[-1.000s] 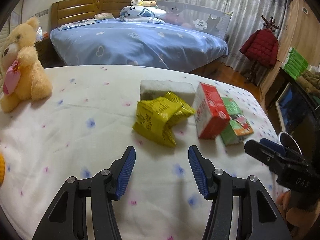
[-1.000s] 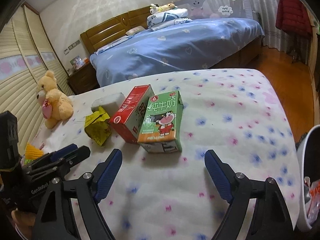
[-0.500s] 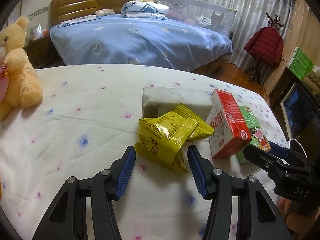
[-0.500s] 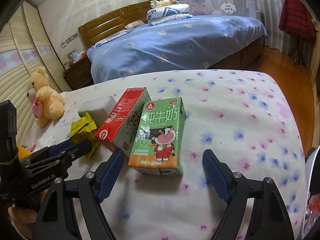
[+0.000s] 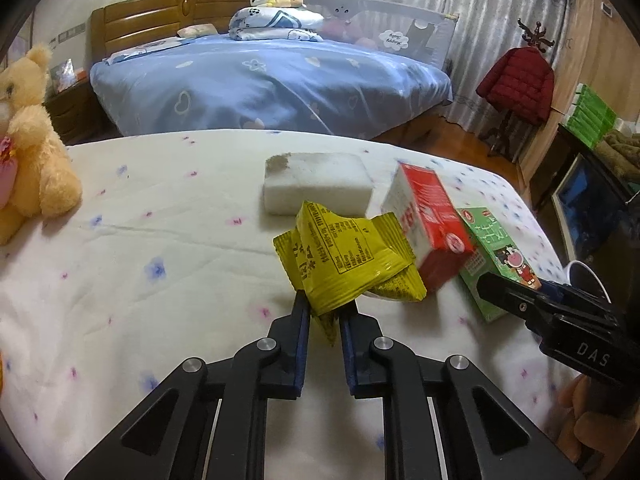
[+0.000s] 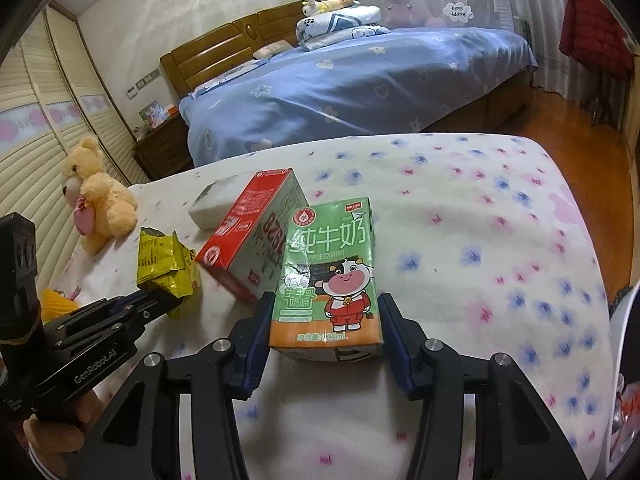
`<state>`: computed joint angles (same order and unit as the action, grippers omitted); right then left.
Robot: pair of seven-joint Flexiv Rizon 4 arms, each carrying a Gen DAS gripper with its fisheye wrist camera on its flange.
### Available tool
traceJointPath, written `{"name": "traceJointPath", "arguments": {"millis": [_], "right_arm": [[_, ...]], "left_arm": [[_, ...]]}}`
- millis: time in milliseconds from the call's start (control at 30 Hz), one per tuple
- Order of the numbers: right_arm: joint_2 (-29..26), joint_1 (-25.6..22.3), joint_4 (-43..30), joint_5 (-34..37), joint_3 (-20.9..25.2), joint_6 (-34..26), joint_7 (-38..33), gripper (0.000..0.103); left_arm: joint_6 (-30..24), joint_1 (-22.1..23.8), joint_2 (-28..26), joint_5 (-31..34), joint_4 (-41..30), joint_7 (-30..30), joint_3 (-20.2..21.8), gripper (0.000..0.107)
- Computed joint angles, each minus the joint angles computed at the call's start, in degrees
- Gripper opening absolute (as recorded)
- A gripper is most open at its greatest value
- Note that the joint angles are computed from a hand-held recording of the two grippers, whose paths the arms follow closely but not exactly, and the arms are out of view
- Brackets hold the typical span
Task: Collect trash
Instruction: 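Grasp the yellow wrapper with the left tool while the right tool grasps the green milk carton, then carry the yellow wrapper and green milk carton over the bin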
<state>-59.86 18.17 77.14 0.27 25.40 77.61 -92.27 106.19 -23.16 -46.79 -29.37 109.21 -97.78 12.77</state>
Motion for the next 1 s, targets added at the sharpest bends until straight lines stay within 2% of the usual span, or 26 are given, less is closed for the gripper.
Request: {"name": "traceJointPath", "arguments": {"millis": [400, 600, 833, 1000], "right_arm": [[4.7, -4.8, 9.4, 1.5, 2.8, 5.2, -0.9, 0.051], [6.8, -7.7, 14.4, 0.9, 3.6, 8.4, 0.4, 0.051], [8.3, -7.5, 17.9, -1.7, 1.2, 10.4, 3.9, 0.051], [7.5, -7.3, 17.1, -3.5, 0.6, 8.5, 6.3, 0.054]], "left_arm": [[4.1, 0.2, 3.7, 0.9, 5.4, -0.3, -4.6, 0.01], [4.8, -2.0, 4.7, 0.1, 6.4, 0.6, -4.9, 0.01], [4.6, -2.8, 5.4, -0.2, 6.9, 1.2, -5.9, 0.01], [3.9, -3.5, 5.7, -0.7, 7.1, 1.2, -5.5, 0.01]]}}
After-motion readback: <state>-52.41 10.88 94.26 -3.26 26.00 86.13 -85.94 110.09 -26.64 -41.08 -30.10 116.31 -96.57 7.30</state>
